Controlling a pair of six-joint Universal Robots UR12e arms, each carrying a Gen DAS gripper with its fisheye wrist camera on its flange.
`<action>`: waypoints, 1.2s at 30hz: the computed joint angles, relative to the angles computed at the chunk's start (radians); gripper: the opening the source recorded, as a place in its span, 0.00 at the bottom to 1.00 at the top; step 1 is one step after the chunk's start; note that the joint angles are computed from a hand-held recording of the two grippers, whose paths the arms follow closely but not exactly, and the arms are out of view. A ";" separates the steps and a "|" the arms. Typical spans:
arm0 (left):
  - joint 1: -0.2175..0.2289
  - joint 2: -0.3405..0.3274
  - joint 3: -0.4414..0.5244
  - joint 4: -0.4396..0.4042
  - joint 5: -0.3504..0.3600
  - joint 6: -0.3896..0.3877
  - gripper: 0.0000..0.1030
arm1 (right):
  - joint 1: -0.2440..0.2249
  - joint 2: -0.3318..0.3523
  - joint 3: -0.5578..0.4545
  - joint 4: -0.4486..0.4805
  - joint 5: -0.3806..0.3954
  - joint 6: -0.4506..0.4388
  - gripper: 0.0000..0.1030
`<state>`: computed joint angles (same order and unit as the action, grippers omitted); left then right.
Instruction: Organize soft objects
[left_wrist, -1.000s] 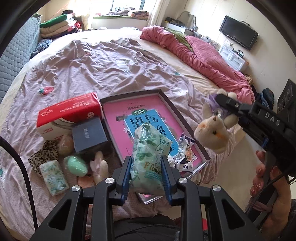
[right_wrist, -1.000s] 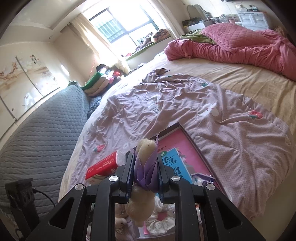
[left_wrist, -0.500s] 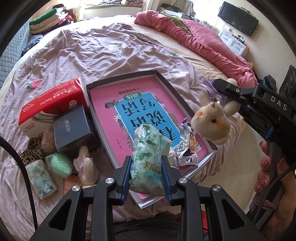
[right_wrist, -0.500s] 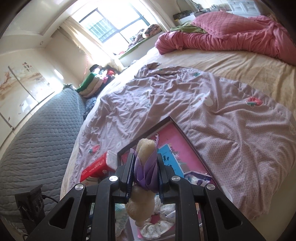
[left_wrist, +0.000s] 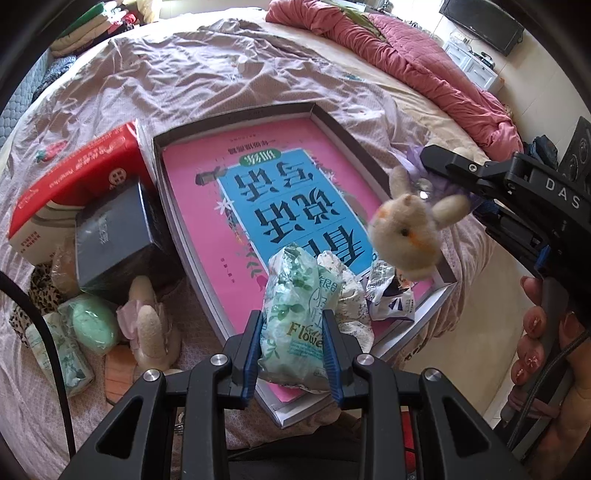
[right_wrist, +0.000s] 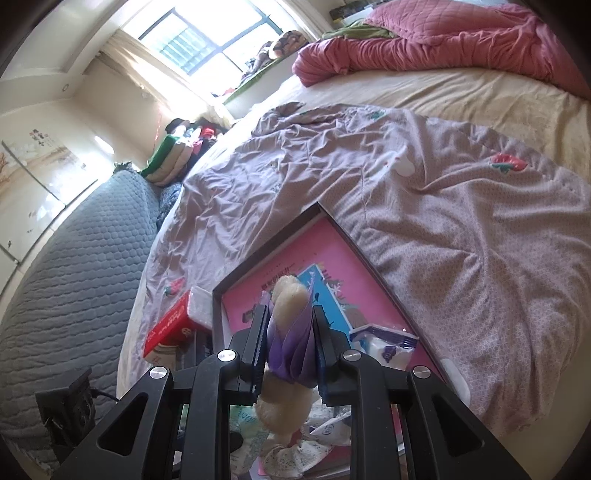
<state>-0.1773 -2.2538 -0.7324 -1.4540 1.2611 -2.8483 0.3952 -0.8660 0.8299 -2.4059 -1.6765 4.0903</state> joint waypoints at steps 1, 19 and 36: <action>0.001 -0.002 0.001 -0.005 -0.003 -0.003 0.30 | -0.002 0.002 0.001 0.001 0.008 0.003 0.22; -0.005 -0.023 0.020 -0.034 -0.022 0.016 0.30 | -0.004 0.009 0.012 0.101 0.023 0.013 0.22; -0.003 -0.039 0.044 -0.074 -0.044 0.010 0.31 | -0.005 -0.016 0.044 0.163 -0.009 0.003 0.33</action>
<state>-0.1802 -2.2924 -0.6885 -1.5280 1.2175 -2.8382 0.3904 -0.8818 0.8735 -2.2425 -1.6851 4.0931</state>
